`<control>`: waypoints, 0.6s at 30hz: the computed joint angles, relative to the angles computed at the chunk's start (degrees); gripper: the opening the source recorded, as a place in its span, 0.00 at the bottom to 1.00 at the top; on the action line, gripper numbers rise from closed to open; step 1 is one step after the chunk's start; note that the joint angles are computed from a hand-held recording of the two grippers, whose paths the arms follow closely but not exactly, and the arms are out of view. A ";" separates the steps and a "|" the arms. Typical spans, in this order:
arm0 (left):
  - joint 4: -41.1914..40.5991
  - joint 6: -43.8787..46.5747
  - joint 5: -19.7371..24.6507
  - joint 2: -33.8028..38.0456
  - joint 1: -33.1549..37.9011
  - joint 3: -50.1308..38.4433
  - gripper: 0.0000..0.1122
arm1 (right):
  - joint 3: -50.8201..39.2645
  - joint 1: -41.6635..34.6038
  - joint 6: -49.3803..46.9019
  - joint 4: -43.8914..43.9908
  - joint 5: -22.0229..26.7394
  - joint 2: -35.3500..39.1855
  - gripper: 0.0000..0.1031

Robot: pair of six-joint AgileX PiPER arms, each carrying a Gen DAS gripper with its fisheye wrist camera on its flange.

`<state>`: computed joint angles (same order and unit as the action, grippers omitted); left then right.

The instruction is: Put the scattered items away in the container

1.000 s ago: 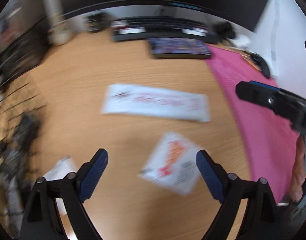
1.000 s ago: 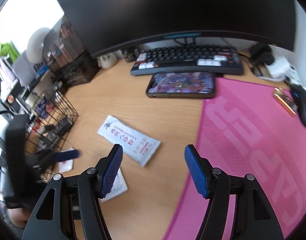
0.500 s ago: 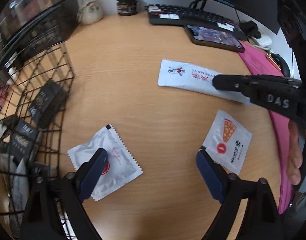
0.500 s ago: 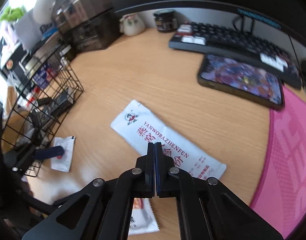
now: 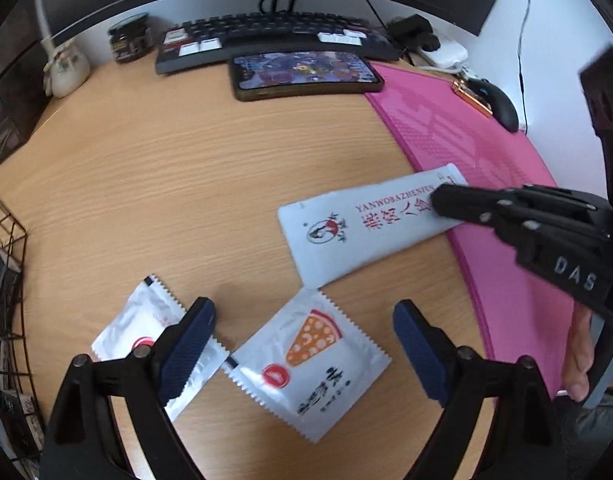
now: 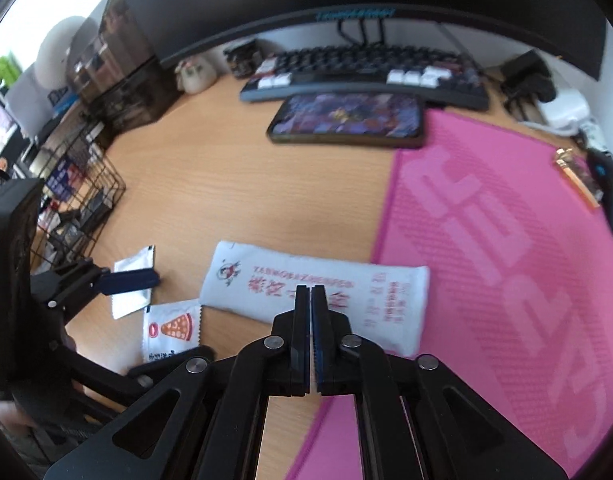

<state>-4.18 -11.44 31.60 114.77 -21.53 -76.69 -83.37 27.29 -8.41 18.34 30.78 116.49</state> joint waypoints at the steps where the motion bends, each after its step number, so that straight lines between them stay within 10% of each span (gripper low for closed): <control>1: 1.30 -1.57 -0.19 -0.95 0.18 0.98 0.80 | -0.51 0.09 2.18 -3.39 0.41 -0.21 0.05; 11: 3.95 -5.26 1.18 -3.83 -1.26 4.65 0.80 | -11.32 -0.73 10.43 -14.84 2.21 7.92 0.05; 18: 11.75 -11.41 4.01 4.86 -4.54 -6.68 0.80 | 3.39 -0.37 6.36 -10.21 -3.29 -0.25 0.05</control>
